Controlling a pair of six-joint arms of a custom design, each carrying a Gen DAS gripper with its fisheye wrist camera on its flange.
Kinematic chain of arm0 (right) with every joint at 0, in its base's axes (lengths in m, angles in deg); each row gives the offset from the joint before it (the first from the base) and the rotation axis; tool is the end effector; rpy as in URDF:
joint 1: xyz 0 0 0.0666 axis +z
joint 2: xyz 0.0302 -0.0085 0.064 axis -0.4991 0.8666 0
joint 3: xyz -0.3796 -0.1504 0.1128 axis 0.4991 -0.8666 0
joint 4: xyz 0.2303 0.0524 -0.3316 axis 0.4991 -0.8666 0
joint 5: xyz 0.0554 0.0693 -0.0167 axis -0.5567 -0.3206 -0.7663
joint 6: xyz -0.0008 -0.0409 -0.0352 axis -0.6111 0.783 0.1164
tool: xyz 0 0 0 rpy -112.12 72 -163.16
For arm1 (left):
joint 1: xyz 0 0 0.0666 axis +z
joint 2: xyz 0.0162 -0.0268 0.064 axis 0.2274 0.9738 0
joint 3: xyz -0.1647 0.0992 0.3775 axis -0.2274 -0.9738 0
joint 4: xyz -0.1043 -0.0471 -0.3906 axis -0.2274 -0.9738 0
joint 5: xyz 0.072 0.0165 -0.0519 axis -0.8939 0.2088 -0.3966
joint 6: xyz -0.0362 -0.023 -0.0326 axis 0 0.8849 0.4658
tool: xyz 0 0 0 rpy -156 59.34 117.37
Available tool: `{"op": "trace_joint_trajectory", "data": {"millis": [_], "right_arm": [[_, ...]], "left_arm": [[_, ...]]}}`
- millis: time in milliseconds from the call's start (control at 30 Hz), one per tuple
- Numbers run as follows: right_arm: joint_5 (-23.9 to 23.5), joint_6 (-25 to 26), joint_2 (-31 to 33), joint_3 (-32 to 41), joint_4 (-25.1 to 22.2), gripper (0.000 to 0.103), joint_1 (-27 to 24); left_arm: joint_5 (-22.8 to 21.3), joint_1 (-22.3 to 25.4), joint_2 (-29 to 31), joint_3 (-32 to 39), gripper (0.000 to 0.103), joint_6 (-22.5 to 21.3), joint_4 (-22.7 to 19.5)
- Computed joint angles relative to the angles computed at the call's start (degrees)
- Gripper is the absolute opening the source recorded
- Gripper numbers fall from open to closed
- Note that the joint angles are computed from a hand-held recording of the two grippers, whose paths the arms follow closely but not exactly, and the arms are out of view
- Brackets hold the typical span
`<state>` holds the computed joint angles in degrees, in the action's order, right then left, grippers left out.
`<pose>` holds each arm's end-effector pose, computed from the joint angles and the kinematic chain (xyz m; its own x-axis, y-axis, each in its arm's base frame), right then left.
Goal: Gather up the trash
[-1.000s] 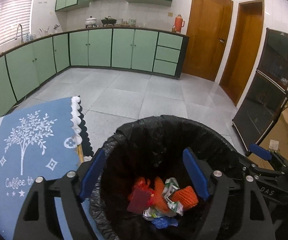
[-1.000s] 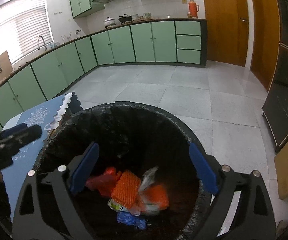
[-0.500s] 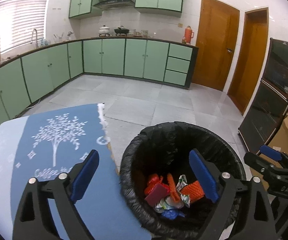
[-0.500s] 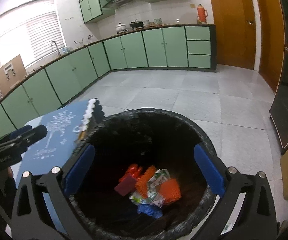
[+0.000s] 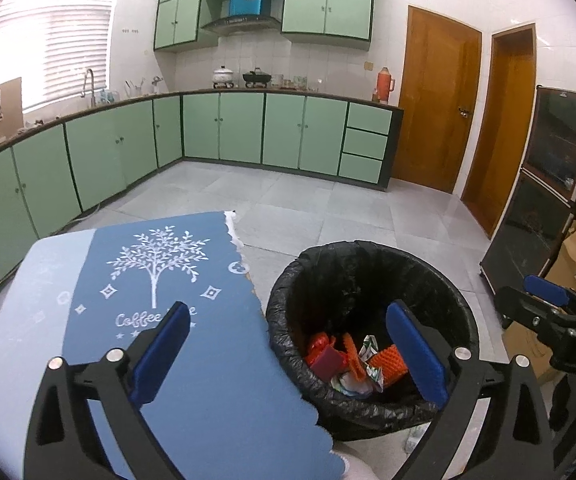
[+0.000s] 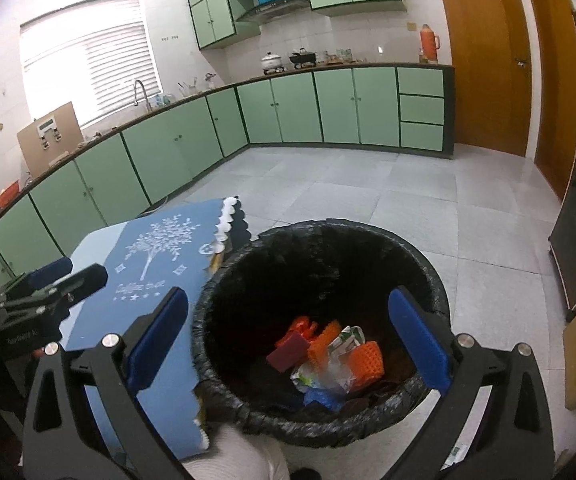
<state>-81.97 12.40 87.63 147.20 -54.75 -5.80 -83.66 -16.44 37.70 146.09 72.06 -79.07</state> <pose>0.5541 0.2494 0.5023 -0.5959 -0.0703 -0.8000 -0.3384 0.9254 0.1707 0.5216 -0.2799 0.5136 -0.5513 -0.0842 -0.8300 -0.0446 0.9964 -0.0715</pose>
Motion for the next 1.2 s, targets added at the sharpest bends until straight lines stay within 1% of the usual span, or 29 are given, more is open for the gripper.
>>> {"op": "trace_joint_trajectory", "data": {"millis": [167,300,533,1200], "right_arm": [[0.0,-0.3,-1.8,-1.1,-0.1,0.098,0.6],[0.3,-0.1,-2.9,-1.6,0.3,0.098,1.2],[0.9,0.9,-4.2,-2.3,0.7,0.098,2.2],[1.7,1.4,-4.5,-1.9,0.2,0.098,3.5]], "left_arm": [[-0.8,-0.6,-1.6,-1.0,0.097,0.1,0.0],[-2.4,-1.3,-2.5,-1.8,0.097,-0.6,0.4],[-3.8,-2.0,-3.7,-2.5,0.097,-0.6,0.8],[-5.0,-2.3,-5.1,-3.6,0.097,0.0,1.8]]}}
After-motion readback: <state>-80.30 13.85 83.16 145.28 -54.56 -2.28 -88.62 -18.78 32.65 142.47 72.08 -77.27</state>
